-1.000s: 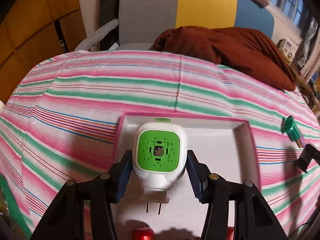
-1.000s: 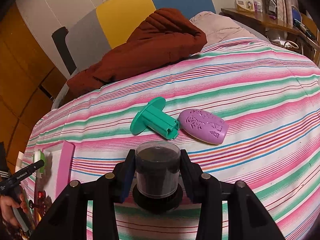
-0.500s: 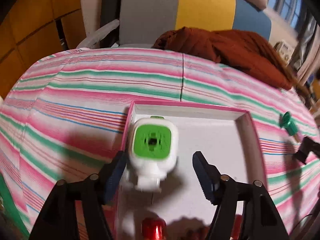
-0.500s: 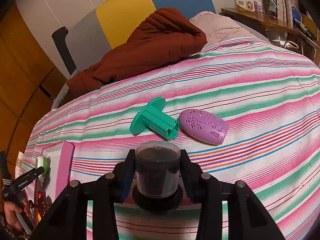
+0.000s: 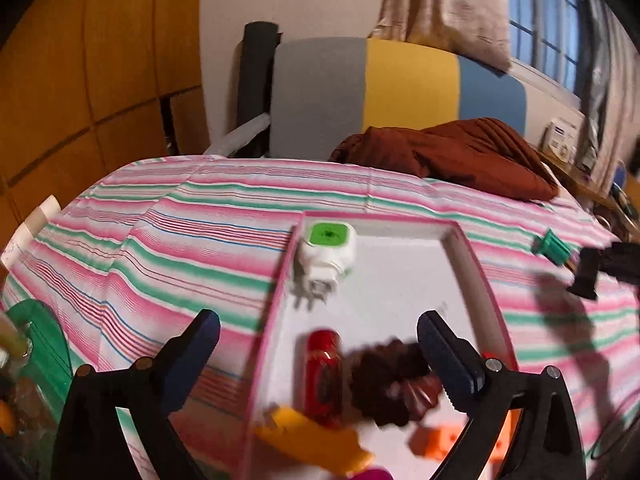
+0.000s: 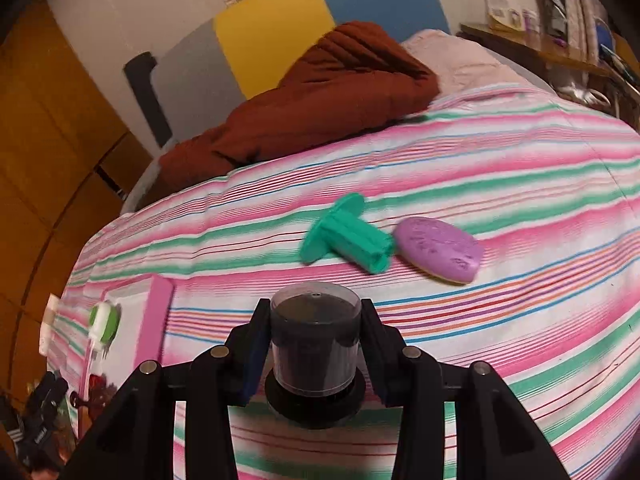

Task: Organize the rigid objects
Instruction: 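Carry the black cup into the tray and open the right tool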

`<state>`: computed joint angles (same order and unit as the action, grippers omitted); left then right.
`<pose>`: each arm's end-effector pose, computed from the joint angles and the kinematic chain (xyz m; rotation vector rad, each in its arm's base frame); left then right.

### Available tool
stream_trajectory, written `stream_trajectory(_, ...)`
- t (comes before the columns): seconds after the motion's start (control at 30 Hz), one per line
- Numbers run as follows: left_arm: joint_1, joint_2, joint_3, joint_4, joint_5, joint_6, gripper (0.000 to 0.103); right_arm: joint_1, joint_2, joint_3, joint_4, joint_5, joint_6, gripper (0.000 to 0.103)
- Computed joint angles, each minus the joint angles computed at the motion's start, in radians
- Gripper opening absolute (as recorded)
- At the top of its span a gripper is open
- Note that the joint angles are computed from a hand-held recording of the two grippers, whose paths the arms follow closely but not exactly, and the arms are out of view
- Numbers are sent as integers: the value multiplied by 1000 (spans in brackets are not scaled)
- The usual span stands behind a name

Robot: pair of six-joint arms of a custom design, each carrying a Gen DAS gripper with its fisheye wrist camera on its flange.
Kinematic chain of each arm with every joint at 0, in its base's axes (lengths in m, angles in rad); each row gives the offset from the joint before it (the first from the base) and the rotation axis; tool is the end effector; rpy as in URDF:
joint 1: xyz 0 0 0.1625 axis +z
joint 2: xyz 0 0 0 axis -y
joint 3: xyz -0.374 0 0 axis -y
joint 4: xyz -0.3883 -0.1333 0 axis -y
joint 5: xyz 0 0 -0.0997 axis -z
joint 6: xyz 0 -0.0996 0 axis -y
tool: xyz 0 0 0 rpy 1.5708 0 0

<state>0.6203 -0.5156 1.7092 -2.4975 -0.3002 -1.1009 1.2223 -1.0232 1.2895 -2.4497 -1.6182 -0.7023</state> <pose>-0.3203 -0.5095 -0.0688 0.0476 2.0307 -1.1336 -0.1210 -0.7094 0.3556 0.4564 -2.6685 0.7085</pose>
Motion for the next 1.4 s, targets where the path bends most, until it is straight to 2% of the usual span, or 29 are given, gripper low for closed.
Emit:
stream_trajectory(0.17, -11, 12, 18, -100, -53, 63, 100, 17, -38, 67, 11, 32, -52, 42)
stream_trajectory(0.27, -13, 9, 28, -113, -70, 67, 100, 37, -58, 115, 4, 28, -87, 42)
stream_trajectory(0.57, -31, -15, 79, -138, -102, 53, 100, 136, -42, 154, 100, 77, -79, 42)
stream_trajectory(0.83, -58, -48, 141, -132, -113, 25, 100, 276, 73, 172, 22, -60, -166, 42)
stream_trajectory(1.03, -71, -86, 193, -105, -115, -38, 100, 322, 185, 136, -85, -184, -187, 42)
stream_trajectory(1.2, -65, -106, 226, -137, -132, -73, 100, 314, 212, 113, -105, -163, -137, 43)
stream_trajectory(1.27, -58, -108, 227, -144, -150, -88, 100, 307, 217, 95, -72, -145, -106, 43)
stream_trajectory(1.4, -57, -107, 232, -153, -158, -105, 100, 302, 222, 86, -34, -160, -85, 43)
